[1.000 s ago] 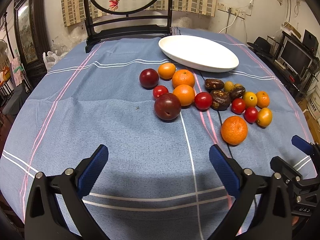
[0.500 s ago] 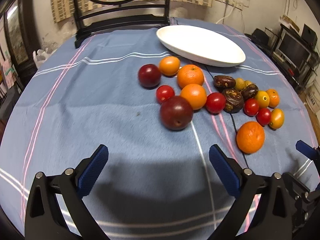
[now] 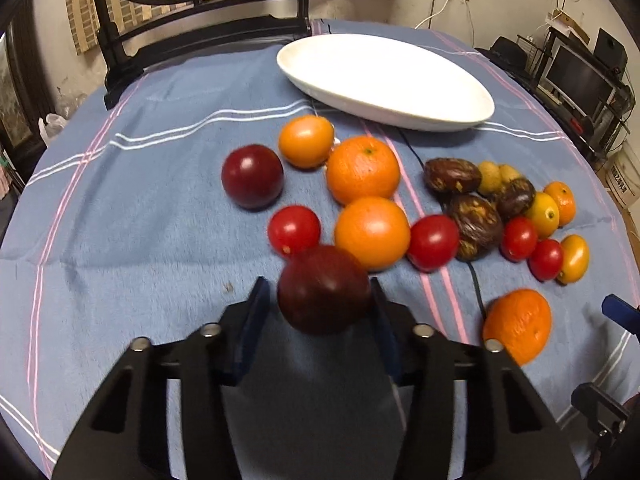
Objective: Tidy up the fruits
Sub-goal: 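Grasp the dark red plum with the left tool while the right tool grasps a tangerine, then carry plum and tangerine onto the white plate and open both tools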
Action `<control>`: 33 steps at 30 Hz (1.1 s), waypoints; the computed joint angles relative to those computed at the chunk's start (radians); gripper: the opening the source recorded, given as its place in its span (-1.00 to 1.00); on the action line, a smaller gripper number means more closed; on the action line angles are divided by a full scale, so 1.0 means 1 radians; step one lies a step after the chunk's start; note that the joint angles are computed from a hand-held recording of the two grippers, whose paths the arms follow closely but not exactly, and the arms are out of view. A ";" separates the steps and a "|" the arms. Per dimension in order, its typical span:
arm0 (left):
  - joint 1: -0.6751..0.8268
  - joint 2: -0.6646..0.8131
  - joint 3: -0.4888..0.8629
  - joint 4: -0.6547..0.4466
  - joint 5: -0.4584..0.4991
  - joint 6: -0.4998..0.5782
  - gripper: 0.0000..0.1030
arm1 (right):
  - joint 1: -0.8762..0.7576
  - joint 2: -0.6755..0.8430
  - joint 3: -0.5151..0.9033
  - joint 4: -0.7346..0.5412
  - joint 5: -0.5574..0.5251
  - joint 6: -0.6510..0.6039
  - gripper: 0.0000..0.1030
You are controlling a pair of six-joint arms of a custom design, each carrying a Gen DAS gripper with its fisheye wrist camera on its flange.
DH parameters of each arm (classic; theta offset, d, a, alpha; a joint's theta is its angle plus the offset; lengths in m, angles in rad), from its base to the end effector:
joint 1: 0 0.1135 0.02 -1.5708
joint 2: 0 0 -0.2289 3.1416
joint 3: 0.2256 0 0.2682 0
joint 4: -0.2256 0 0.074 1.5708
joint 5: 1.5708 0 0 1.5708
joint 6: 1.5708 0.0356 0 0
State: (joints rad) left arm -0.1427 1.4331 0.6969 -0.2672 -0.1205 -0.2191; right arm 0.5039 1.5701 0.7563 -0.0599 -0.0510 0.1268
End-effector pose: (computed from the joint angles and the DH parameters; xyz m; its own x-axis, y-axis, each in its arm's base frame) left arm 0.2791 -0.0358 0.1170 -0.8316 -0.0985 -0.5466 -0.1060 0.9942 -0.0179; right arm 0.2735 0.1529 0.1096 -0.7306 -0.2586 -0.6319 -0.4219 0.8987 0.1200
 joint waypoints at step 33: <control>0.021 -0.148 -0.088 -0.025 0.098 0.001 -0.23 | 0.109 0.241 0.293 -0.111 0.004 -0.131 -0.16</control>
State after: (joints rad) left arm -0.1216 1.2852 0.6086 -0.2923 -0.0227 -0.2178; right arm 0.6124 1.8113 1.0496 -0.1709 -0.0470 -0.0041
